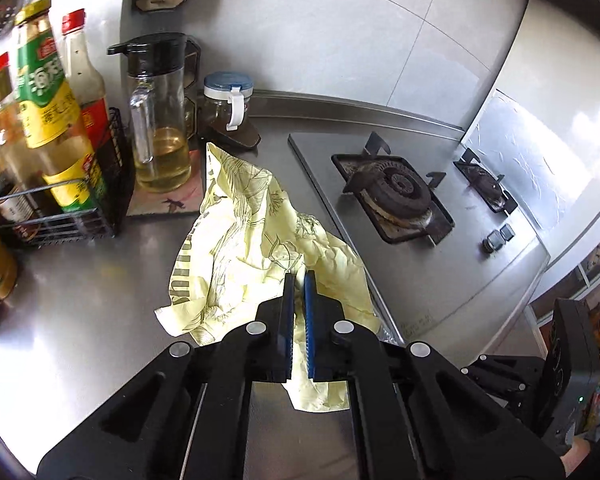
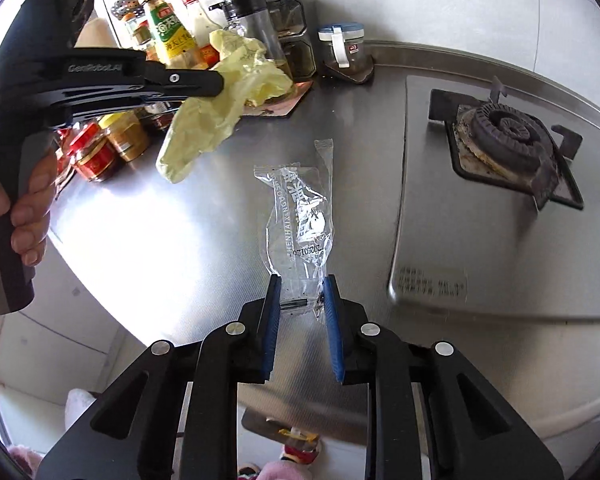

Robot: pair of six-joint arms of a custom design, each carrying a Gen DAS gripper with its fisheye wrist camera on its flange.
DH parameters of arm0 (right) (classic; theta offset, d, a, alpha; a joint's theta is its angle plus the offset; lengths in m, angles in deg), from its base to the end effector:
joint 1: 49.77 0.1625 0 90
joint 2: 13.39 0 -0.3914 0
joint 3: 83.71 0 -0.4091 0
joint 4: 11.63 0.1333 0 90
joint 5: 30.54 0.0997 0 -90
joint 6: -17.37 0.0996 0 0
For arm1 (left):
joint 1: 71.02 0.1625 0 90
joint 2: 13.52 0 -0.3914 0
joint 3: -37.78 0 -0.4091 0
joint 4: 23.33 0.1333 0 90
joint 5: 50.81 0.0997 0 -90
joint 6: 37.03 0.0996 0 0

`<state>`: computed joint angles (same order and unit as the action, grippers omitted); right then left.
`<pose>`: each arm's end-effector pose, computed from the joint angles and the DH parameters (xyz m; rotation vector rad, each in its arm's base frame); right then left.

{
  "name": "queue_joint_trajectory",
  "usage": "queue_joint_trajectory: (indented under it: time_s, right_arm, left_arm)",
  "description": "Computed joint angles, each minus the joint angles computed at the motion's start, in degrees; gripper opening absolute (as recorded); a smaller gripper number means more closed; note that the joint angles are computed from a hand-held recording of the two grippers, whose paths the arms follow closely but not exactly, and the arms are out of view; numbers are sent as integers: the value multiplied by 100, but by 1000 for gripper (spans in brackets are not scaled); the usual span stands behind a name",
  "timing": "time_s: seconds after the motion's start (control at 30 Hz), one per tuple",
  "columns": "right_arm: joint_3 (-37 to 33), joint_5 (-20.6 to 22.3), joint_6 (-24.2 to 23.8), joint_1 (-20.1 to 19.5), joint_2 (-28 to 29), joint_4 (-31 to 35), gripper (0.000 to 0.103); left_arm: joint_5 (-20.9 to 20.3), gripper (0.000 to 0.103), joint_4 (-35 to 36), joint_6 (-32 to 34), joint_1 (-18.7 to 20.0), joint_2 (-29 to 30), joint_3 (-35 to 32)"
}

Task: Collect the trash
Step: 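Carry the yellow paper and clear packet down over the bin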

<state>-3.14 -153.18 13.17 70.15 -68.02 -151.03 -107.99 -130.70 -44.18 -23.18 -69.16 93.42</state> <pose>0.4278 -0.5837 0.2655 0.6098 -2.5244 0.6937 -0.3647 -0.6818 0.4355 0.6860 2.5730 -0.6961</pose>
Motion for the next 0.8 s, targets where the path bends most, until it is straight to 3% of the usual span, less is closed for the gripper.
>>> queue_joint_trajectory:
  time_s: [0.27,0.5,0.67,0.8]
  right_arm:
    - [1414,-171,731,534,-840,-164,23]
    - [2451,-114,1564,759,-1348,71,23]
    - [3027,-30,1935,531,-1392,81,23]
    - [3340,43,1969,124,-1117,-371,23]
  left_arm:
    - [57,3,142,-1027,-594,-2036,2453]
    - [-357,3,579,-1995,-884,-3407,4024]
    - [-687,3,882,-2287,-750,-3848,4872]
    - [-856,3,535,-2216,-346,-3897,5516]
